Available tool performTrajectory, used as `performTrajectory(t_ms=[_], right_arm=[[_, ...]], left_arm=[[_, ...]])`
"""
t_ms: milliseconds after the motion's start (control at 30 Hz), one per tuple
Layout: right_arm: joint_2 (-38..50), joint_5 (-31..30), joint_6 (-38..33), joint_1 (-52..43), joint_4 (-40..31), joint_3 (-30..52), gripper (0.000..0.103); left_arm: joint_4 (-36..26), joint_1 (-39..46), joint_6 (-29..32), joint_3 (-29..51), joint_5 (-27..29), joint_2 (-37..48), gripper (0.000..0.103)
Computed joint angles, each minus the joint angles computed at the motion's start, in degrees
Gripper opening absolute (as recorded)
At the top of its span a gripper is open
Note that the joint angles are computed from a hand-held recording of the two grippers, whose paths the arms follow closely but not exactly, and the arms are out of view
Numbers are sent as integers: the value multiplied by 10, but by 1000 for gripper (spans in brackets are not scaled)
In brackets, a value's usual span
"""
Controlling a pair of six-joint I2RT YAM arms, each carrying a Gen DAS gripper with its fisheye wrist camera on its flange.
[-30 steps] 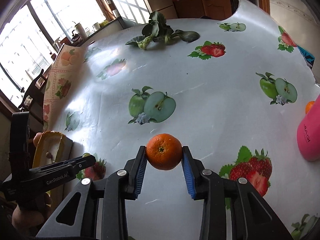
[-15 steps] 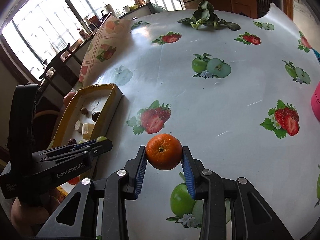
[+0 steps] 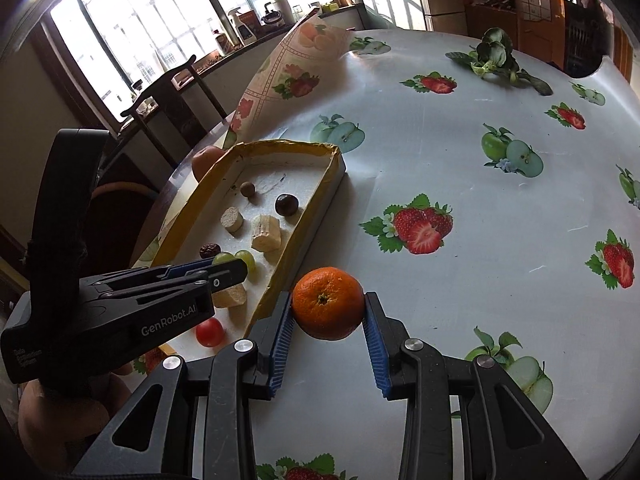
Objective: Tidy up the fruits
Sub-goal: 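Carry the green grape and the orange tangerine over the tray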
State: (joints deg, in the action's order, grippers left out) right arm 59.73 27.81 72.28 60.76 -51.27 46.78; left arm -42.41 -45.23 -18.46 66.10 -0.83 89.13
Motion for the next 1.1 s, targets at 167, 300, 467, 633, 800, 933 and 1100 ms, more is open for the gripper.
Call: performTrajectory(t_ms=[167,300,467,633,800,933,1100], right_arm=[[40,-10,-16,1,29,15,35],[64,-16,-28,-1,46,27,35],[89,-23,-42,-4,63,40,35],[107,-28,-49,-7,74,50,35],[122,-33,-59,-13,85,59,35],[132,-37,-67,-16,93,64,35],[144,-47,-80,-28,105,68,35]], left_arm=[[0,24,9,-17,7,-13,20],[1,38,17,-24,9,-20,20],[2,55,27,-29,14,-23,20],[3,66,34,-32,18,-24,20],[4,75,40,-36,22,-22,20],[5,84,45,-35,24,-17,20],[6,93,51,-34,27,-11,20]])
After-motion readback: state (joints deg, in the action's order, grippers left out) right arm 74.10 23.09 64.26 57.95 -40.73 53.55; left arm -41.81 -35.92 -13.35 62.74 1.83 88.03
